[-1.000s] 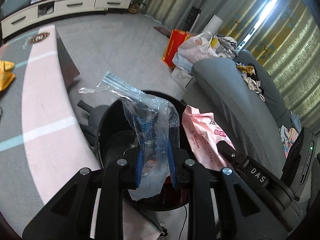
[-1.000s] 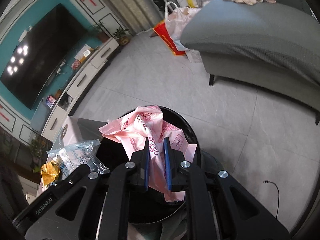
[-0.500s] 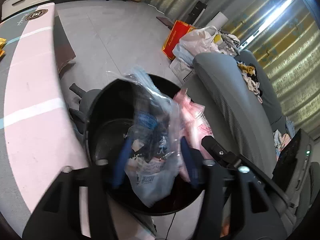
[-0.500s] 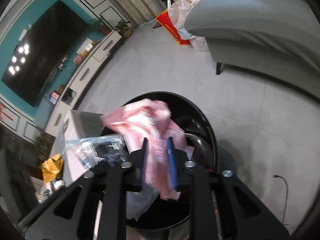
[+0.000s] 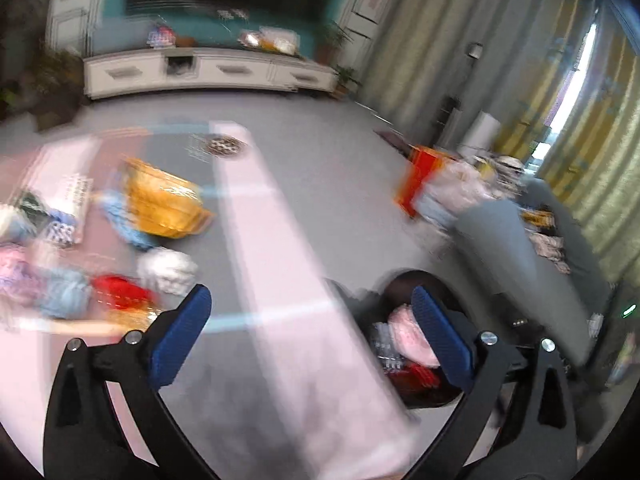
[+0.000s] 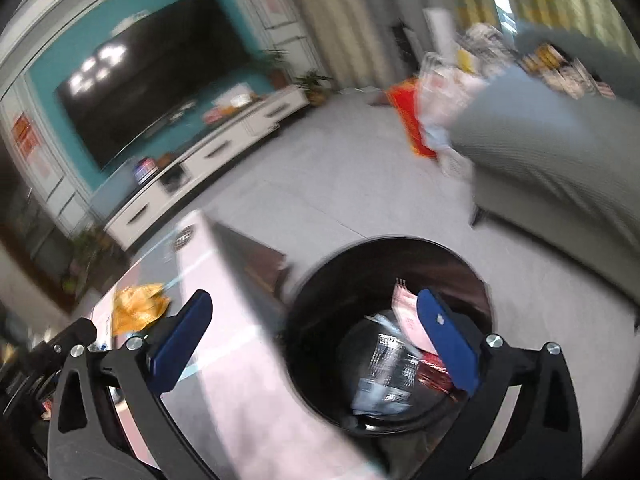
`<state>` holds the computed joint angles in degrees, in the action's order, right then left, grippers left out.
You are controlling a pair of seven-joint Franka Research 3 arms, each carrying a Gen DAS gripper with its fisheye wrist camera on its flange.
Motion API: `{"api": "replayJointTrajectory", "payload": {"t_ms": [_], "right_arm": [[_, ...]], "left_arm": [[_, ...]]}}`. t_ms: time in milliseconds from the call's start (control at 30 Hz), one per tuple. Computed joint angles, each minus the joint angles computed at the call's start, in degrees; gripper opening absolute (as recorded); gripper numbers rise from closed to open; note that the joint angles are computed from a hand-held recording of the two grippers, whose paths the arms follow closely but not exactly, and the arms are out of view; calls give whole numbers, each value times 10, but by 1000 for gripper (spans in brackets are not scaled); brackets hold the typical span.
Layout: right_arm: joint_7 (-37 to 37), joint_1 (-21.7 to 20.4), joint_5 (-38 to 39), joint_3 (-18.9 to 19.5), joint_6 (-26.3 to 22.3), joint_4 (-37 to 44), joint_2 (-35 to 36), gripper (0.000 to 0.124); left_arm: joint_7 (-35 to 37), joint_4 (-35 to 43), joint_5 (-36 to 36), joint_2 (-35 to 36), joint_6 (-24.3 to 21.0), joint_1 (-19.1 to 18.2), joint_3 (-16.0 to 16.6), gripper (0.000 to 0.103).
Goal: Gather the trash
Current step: 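Return both open tools to the table above the remaining trash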
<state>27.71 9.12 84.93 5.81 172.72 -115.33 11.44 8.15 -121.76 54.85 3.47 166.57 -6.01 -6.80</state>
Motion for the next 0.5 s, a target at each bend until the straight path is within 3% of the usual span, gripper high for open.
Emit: {"api": "replayJointTrajectory", "payload": {"t_ms": [167, 300, 400, 433, 500], "right_arm": [[-9, 44, -61, 27, -15, 2, -29, 100], [1, 81, -113, 44, -48, 23, -31, 100], [-45, 120, -115, 72, -2, 53, -5, 100], [-29, 133, -147, 75, 15, 58, 6, 100], [87, 192, -299, 39, 46, 51, 29, 100]], "left_arm": [[-4, -123, 47, -135, -101, 41, -1, 100], [-14, -219, 68, -213, -125, 99, -6, 100], [-31, -269, 80, -233, -91, 144, 4, 100], [-60, -287, 110, -237, -68, 169, 3, 100], [-160, -302, 201, -227, -29, 221, -6, 100]]}}
